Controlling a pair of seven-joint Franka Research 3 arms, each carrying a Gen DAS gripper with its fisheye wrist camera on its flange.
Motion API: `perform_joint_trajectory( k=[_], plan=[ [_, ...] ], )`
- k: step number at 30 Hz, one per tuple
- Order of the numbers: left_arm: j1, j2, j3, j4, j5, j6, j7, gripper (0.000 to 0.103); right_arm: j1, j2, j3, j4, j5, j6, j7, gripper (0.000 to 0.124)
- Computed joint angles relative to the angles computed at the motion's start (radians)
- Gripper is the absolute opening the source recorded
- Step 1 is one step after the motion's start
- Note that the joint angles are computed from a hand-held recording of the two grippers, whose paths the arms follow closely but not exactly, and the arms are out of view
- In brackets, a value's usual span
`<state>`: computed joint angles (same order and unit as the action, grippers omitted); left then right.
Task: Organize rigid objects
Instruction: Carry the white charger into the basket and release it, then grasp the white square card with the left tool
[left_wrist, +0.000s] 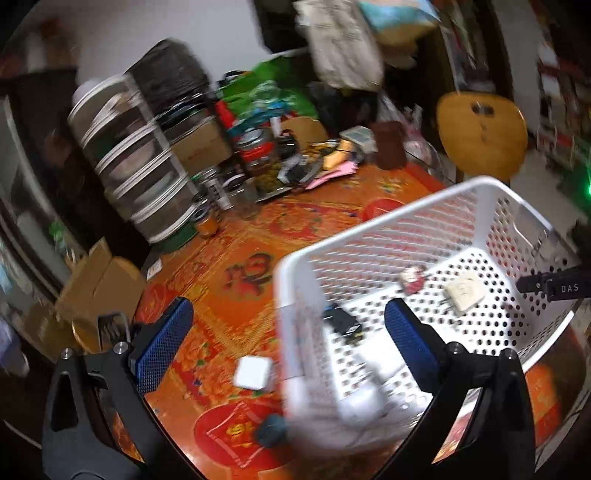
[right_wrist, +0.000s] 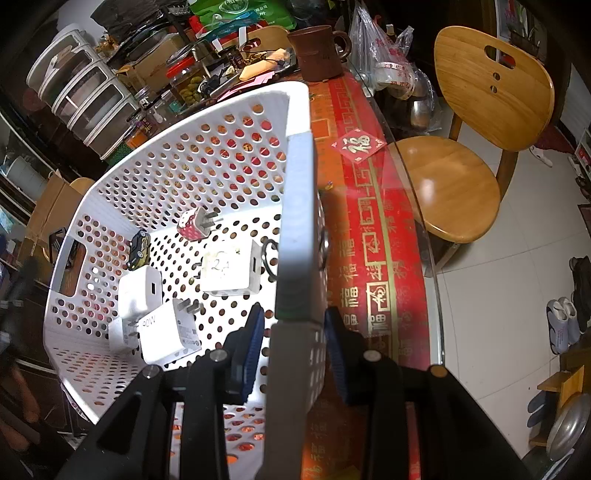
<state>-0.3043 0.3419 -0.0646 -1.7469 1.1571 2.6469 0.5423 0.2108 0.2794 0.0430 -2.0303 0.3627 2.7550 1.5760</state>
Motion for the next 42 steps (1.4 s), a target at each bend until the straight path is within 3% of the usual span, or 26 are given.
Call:
perform_joint_trajectory(
  k=[4,6,8,10,11,15,20,26,31,35,37,42],
  plan=[
    [0.098,-0.078,0.034,-0.123,-0.016,0.073,-0.022,0.102,-0.002,-0.003,0.002,-0.007,0.004,0.006,-0.009,0.033],
    [0.199,-0.048,0.01,-0.147,-0.211,0.142,0.138,0.102,-0.001,-0.002,0.002,-0.008,0.005,0.007,-0.01,0.033],
    [0.292,0.009,-0.048,-0.144,-0.443,0.193,0.337,0.102,-0.001,-0.003,0.001,-0.008,0.005,0.005,-0.01,0.033],
    [0.389,0.083,-0.142,-0.114,-0.645,0.197,0.551,0.101,-0.001,-0.003,0.0,-0.008,0.005,0.004,-0.01,0.033],
    [0.398,0.117,-0.152,-0.095,-0.682,0.185,0.596,0.099,-0.001,-0.004,0.0,-0.008,0.005,0.003,-0.01,0.033],
    [0.361,0.2,-0.121,-0.048,-0.734,0.18,0.671,0.094,0.002,-0.004,-0.005,-0.009,-0.005,0.001,-0.002,0.033],
    [0.34,0.279,-0.114,0.019,-0.832,0.169,0.751,0.078,0.004,-0.003,-0.006,-0.005,-0.019,-0.003,0.005,0.033],
    [0.314,0.321,-0.096,0.068,-0.906,0.146,0.789,0.043,0.009,-0.003,-0.011,-0.003,-0.036,-0.005,0.023,0.033],
    [0.269,0.304,-0.048,0.04,-0.882,0.192,0.744,0.043,0.006,-0.003,-0.007,-0.002,-0.036,-0.007,0.016,0.033],
    [0.207,0.252,0.032,-0.024,-0.829,0.254,0.632,0.043,0.013,-0.002,-0.015,0.001,-0.055,-0.015,0.03,0.033],
    [0.164,0.221,0.089,-0.049,-0.775,0.261,0.557,0.043,0.017,-0.002,-0.018,0.002,-0.066,-0.016,0.039,0.033],
    [0.157,0.152,0.121,-0.087,-0.695,0.237,0.434,0.043,0.006,0.0,-0.005,0.003,-0.041,-0.012,0.017,0.033]
  ],
)
